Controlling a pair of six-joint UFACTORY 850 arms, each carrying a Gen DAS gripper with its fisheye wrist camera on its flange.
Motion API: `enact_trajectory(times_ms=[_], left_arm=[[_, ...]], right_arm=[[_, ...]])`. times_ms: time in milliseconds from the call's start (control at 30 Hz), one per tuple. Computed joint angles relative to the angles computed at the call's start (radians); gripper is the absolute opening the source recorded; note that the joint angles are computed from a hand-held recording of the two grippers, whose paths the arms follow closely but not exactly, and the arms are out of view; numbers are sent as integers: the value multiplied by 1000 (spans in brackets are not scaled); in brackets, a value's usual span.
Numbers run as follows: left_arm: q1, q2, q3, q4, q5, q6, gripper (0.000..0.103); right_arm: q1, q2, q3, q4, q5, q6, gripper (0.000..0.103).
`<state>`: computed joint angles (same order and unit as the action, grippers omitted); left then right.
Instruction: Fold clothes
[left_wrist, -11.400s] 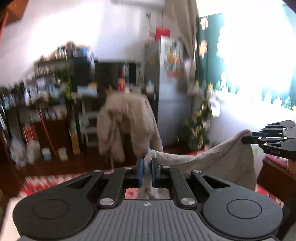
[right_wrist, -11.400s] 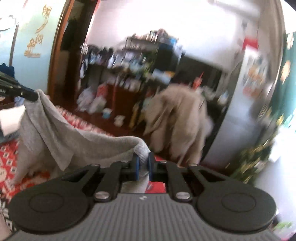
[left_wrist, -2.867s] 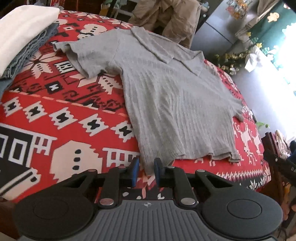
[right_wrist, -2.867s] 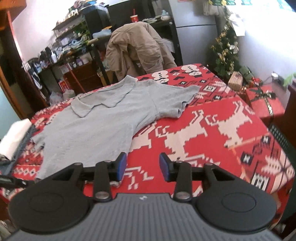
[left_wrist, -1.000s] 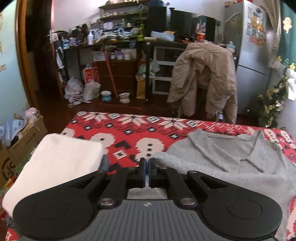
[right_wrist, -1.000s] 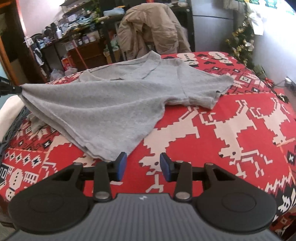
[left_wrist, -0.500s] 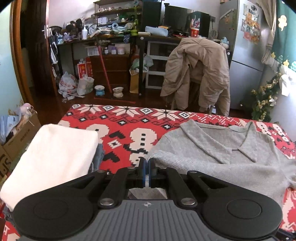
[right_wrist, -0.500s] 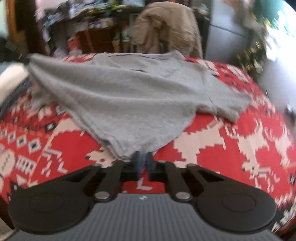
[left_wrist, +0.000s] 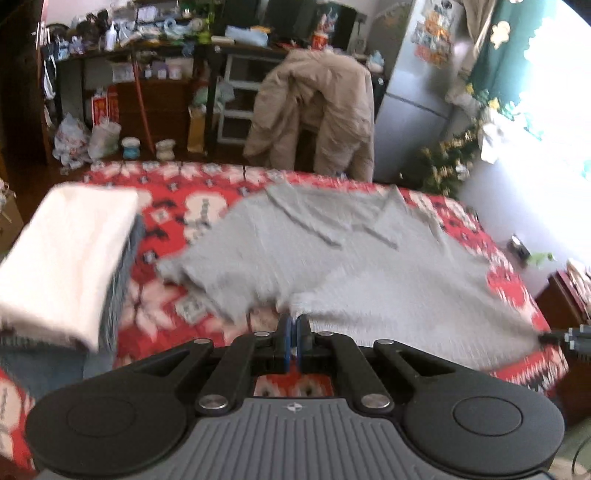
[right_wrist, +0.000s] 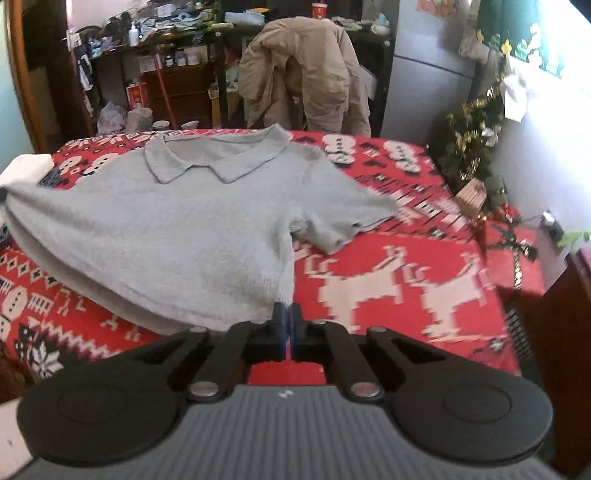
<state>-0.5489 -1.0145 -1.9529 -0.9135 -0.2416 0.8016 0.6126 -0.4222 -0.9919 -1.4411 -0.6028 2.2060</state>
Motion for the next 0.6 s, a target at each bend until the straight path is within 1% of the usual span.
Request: enact_trajectory(times_ms=[33,100,233,267,300,367,400,467,500,533,600], left_arm=[[-6,12,31,17,3,-23,3],[-16,23,77,98,11,-108,3],[-28,-4,105,290,6,-334,3],[-30,-8,111,305,14,-354,3],[-27,-4,110,279,12,-344,3],[-19,5,119,145,10,-245,3],[-15,9,124,80,8,-197,3],[-8,26,133,2,12,-130,3],[4,42,149,-77,3,-53,3],[7,44,144,-115,-4,-17,3],[4,46,133,-79,9,-33,3]], right_arm=[[-1,13,11,7,3,-20,1],[-1,28,26,29,8,-74,1],[-4,-1,31,58,16,-83,1],[-5,-8,32,64,19,-84,1],[-8,-12,36,57,28,-60,1],[-14,-20,45,39,47,-7,1],[-14,-11,56,11,51,36,1],[-14,10,74,-33,51,101,1],[-14,21,81,-47,48,125,1],[-16,35,89,-66,53,159,1],[-25,54,101,-105,66,215,1]])
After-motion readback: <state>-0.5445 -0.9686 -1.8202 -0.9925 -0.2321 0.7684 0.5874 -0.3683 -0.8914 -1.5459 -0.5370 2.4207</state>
